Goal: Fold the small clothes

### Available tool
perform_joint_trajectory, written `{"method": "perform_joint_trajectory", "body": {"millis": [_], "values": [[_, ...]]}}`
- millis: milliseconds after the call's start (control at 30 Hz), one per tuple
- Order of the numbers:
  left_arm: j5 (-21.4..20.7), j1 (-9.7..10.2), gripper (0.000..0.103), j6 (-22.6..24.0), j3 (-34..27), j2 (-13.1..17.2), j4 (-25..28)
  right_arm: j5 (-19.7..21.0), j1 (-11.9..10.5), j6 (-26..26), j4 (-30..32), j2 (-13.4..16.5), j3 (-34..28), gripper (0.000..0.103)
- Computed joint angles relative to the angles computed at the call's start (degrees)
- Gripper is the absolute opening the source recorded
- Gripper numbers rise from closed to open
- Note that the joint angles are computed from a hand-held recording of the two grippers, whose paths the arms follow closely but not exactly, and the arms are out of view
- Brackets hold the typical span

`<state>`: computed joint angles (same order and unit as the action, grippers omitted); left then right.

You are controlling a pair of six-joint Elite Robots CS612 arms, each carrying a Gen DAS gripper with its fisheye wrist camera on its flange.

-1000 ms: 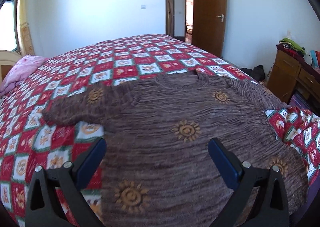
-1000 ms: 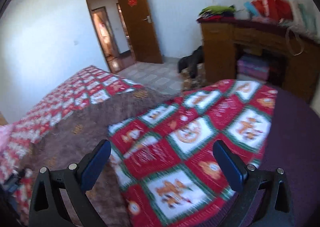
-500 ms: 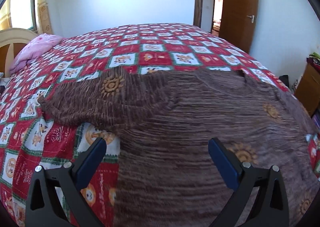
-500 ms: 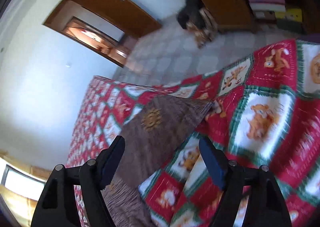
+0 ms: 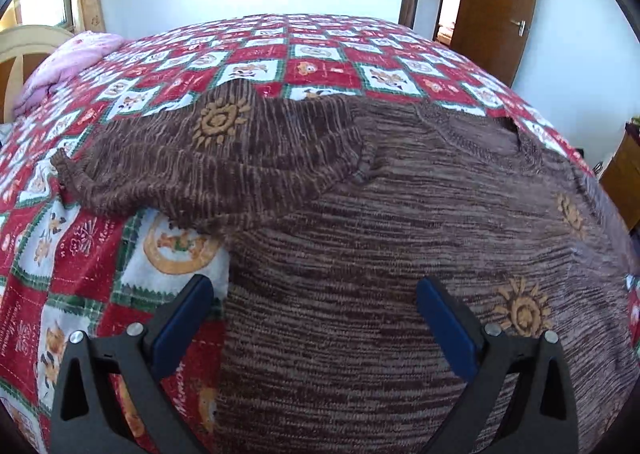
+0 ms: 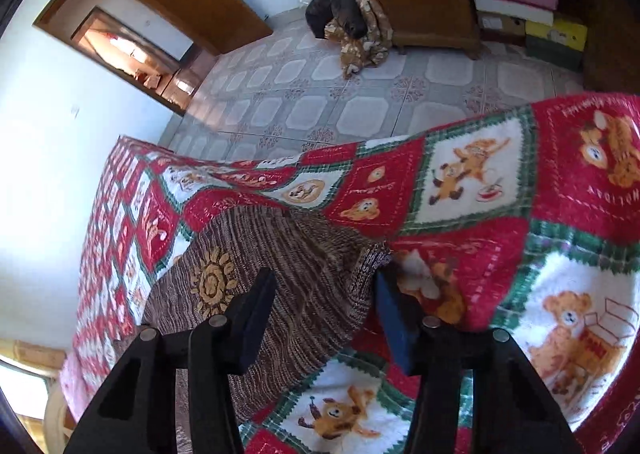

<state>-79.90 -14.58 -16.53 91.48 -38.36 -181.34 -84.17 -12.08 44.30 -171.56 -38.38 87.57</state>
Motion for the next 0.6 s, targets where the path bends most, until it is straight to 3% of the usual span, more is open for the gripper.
{"method": "perform_joint_trajectory", "body": {"millis": [67, 100, 133, 167, 400, 600], "values": [[1.06, -0.3, 0.103, 0.55, -0.04, 0.05, 0.21, -1.93, 0.42, -1.31, 0.59, 0.19, -0.37, 0.049], [1.06, -0.26, 0.103, 0.63, 0.01, 0.06, 0.08, -3.47, 0.66, -1.91, 1.19, 0.19, -0.41, 0.041], [0.83, -0.17, 0.103, 0.57, 0.02, 0.08, -0.09, -4.61, 0.79, -2.33, 1.62, 0.09, -0.29, 0.024], [0.45, -0.06, 0.103, 0.43, 0.01, 0.12, -0.25, -5.1, 0.8, -3.18, 1.58, 0.14, -0.17, 0.014], [-0.24, 0.16, 0.103, 0.37, -0.05, 0.28, -0.95, -2.2, 0.12, -3.77, -8.19, -1.06, 2.85, 0.004], [-0.53, 0.2, 0.103, 0.21, 0.06, 0.33, -1.54, -3.25, 2.13, -10.19, -12.67, -3.88, 3.27, 0.004]]}}
